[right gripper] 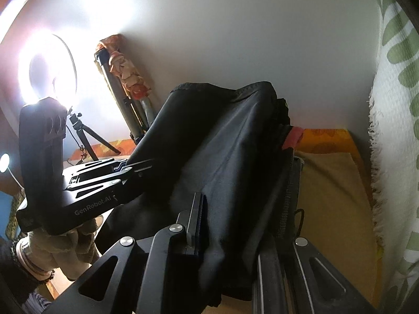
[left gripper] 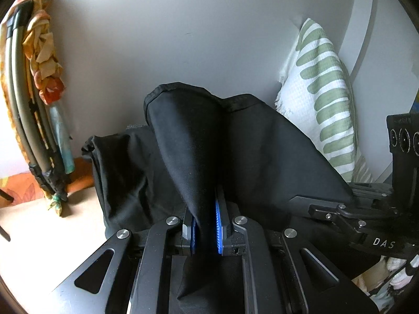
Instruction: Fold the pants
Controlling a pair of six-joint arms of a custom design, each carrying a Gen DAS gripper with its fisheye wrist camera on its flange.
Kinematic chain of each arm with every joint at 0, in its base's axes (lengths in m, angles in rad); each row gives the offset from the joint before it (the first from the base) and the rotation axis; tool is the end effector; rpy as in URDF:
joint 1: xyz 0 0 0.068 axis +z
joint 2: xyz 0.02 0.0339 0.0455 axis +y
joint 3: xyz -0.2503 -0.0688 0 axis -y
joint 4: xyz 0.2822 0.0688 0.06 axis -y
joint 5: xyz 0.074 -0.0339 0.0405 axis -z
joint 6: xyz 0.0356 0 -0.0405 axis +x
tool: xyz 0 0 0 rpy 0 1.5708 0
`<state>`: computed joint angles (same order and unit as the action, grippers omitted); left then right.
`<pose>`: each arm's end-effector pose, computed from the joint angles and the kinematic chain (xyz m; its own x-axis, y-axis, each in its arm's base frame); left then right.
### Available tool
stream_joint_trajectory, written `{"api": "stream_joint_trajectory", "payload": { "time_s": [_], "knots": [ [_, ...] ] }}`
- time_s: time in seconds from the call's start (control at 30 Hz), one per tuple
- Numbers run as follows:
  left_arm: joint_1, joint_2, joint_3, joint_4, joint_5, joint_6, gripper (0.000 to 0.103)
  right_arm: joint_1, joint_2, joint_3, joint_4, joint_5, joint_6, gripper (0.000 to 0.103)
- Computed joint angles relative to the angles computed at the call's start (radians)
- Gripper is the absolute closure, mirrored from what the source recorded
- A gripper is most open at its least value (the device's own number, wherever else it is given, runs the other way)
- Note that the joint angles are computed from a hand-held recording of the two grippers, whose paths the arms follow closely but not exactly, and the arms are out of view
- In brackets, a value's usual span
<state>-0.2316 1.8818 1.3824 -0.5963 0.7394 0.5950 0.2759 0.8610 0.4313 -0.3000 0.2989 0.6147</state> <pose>0.4023 -0.1195 0.1801 -0.4536 0.5325 -0.7147 0.8740 0.4226 -0.2398 0.2135 0.0496 0.1683 -0.5524 0.4164 -0.7221 0.3298 0.9048 0.2695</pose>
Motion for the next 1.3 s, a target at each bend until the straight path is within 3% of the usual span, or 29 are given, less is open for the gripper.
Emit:
{"api": "stream_joint_trajectory", "payload": {
  "time_s": [0.1,0.3,0.5,0.73,1.0,1.3],
  "knots": [
    [-0.007,-0.004,-0.004,0.01,-0.016,0.006,0.091,-0.01,-0.006,-0.01,0.003,-0.004,0.0,0.087],
    [-0.009,-0.016,-0.008,0.025,-0.06,0.009,0.08,0.026,0.006,0.011,-0.039,0.06,0.032,0.07],
    [0.007,-0.048,-0.028,0.052,-0.096,-0.003,0.067,0.123,-0.04,0.034,-0.151,0.203,0.109,0.044],
    [0.076,-0.179,-0.099,0.039,-0.034,0.048,0.055,0.333,-0.085,0.085,-0.329,0.42,0.271,0.028],
    [0.19,-0.311,-0.159,-0.075,0.056,0.154,0.052,0.582,0.043,0.203,-0.525,0.607,0.56,0.024],
    [0.425,-0.371,-0.189,-0.331,0.181,0.416,0.04,0.857,0.407,0.424,-0.863,0.742,1.096,0.016]
  ]
}}
